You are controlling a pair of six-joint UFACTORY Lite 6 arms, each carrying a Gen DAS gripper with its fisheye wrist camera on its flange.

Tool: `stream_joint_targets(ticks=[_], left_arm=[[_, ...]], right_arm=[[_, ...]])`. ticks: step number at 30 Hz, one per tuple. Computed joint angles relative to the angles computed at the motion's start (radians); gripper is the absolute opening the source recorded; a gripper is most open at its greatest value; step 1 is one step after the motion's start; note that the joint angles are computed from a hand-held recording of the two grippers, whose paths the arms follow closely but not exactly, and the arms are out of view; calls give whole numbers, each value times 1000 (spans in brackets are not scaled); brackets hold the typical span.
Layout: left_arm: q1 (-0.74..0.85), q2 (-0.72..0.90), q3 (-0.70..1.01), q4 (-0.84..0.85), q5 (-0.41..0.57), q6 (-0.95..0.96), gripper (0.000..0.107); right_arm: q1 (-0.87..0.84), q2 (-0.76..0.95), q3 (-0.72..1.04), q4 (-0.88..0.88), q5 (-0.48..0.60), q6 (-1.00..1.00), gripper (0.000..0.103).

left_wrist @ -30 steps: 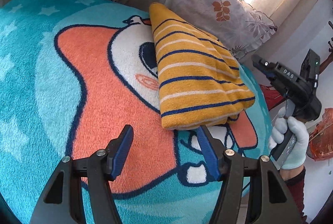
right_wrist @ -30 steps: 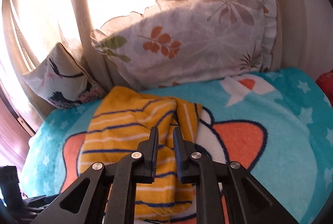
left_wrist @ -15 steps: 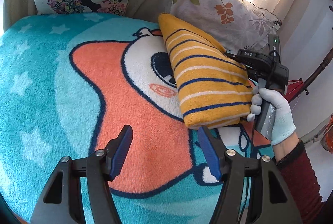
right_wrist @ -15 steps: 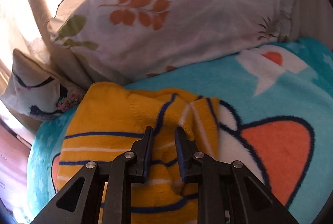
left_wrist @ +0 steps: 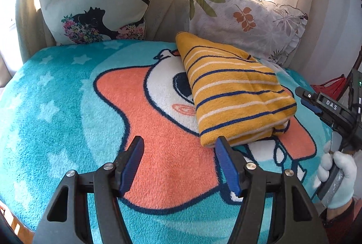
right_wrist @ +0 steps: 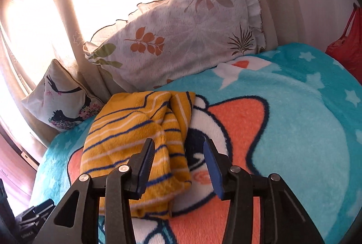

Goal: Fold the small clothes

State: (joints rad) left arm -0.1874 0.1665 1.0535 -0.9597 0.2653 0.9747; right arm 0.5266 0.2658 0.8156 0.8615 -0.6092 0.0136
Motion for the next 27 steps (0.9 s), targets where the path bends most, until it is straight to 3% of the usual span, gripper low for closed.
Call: stream_joint_targets(ticks=[3, 9, 14, 18, 24, 27], left_arm=[[-20, -55, -47, 28, -52, -23, 68], [-47, -145, -117, 4, -77, 5, 75], [25, 27, 47, -96, 160, 63, 77], [53, 300, 330, -61, 329, -18, 77], [56, 738, 864, -3, 630, -257, 77], [33, 844, 997, -30, 682, -269, 78]], right_arm=[[82, -7, -48, 66, -62, -10, 55], [123, 20, -56, 76, -50, -26, 56], [35, -2, -95, -136, 6, 154, 62], [-87, 35, -78, -462, 49, 436, 69], [-212, 199, 73, -871, 56, 787, 70], [-241, 271, 146, -994, 31, 900, 72]])
